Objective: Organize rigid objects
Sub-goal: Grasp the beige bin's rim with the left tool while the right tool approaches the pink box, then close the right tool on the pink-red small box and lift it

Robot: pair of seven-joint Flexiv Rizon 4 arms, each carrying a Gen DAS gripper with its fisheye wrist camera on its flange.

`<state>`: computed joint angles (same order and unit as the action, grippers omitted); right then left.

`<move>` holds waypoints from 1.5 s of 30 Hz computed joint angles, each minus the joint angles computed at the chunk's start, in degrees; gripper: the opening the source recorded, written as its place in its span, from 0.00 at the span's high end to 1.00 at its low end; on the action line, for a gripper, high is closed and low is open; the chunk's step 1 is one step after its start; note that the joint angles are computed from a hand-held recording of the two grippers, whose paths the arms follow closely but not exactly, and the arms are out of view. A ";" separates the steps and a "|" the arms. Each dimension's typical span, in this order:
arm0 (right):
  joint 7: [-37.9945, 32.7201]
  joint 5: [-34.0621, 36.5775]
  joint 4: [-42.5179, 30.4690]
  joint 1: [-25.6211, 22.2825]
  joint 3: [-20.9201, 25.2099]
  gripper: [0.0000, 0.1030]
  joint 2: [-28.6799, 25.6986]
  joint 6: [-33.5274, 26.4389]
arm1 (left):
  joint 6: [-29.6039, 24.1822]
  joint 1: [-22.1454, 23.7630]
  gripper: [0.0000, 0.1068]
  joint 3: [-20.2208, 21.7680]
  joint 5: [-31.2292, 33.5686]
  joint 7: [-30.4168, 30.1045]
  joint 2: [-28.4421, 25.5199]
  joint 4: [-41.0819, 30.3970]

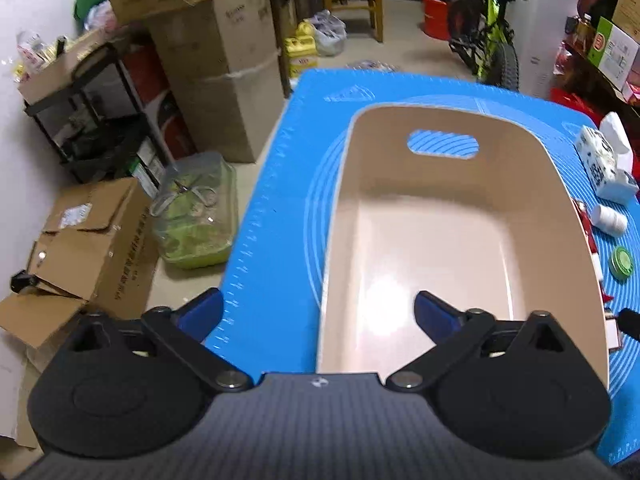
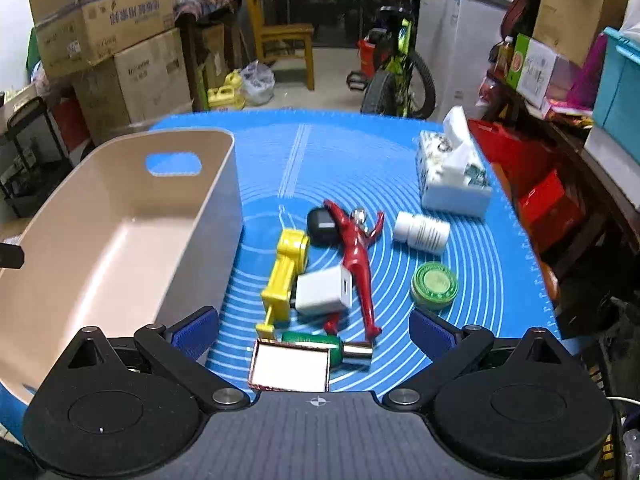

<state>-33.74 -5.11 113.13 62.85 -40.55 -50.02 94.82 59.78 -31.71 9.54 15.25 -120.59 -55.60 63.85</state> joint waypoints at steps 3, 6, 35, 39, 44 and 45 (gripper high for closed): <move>-0.98 -0.79 -0.63 -2.42 2.87 0.02 0.15 -0.15 | -1.35 1.68 0.22 -2.61 -2.29 2.47 -0.65 -0.14; -1.57 -1.70 -1.67 -5.49 6.62 0.02 0.41 -0.45 | -2.34 1.99 0.29 -2.98 -3.34 3.57 -1.14 -0.26; 5.94 -10.28 -8.43 -19.27 20.11 0.42 -1.95 -3.19 | -1.83 3.87 0.95 -4.78 -7.88 8.03 -1.69 0.79; 5.04 -9.40 -7.63 -18.87 19.95 0.42 -1.46 -2.55 | -1.67 3.76 0.95 -4.56 -8.09 8.23 -1.69 0.94; 5.27 -7.00 -5.43 -14.72 15.37 0.42 -1.43 0.01 | -1.73 3.81 0.94 -4.68 -8.50 8.20 -1.67 0.99; 5.33 -6.15 -5.02 -13.84 14.43 0.42 -1.45 0.65 | -1.64 3.83 0.94 -4.72 -8.55 8.21 -1.61 1.12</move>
